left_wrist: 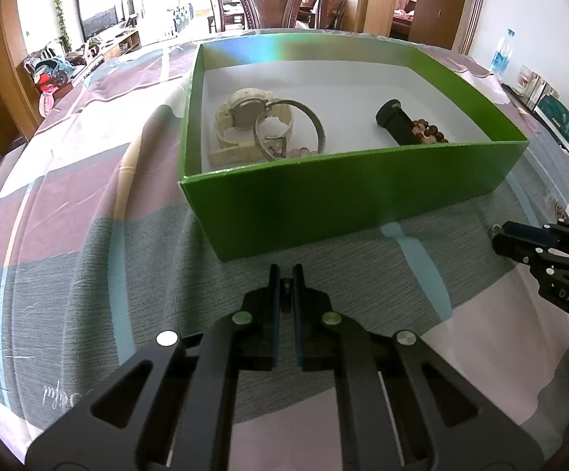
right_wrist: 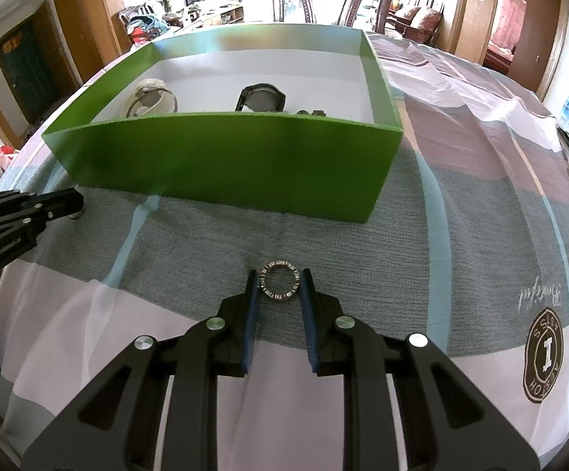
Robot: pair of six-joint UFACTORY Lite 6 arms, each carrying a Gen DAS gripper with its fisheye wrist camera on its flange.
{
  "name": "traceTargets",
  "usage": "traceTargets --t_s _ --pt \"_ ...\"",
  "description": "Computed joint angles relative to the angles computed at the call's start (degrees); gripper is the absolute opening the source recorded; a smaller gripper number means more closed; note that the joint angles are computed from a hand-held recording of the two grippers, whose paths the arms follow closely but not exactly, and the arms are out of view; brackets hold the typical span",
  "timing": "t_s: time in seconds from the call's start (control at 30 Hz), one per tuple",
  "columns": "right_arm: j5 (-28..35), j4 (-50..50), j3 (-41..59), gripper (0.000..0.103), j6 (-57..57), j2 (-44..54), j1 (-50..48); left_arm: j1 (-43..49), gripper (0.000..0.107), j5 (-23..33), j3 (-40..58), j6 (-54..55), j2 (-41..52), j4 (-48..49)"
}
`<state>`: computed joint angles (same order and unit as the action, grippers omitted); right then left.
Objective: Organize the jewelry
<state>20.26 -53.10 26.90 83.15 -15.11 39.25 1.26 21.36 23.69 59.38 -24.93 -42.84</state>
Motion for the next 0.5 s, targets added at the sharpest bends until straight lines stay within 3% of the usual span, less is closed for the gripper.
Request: traceTargets --t_s 0.27,0.4,0.5 --pt "0.40 -1.39 -0.90 0.021 1.89 -1.85 0.29 0.18 0.006 1.44 -0.21 -1.33 -2.38 1.04" --pt "2.47 0.34 -1.28 0.021 0.88 -6.48 0.87 1.58 0.006 6.27 0.71 -2.68 -7.15 2.04" --pt "2.85 7.60 -0.44 0.021 -7.33 -10.45 0.15 2.73 0.006 10.57 3.15 -4.42 -9.79 3.41"
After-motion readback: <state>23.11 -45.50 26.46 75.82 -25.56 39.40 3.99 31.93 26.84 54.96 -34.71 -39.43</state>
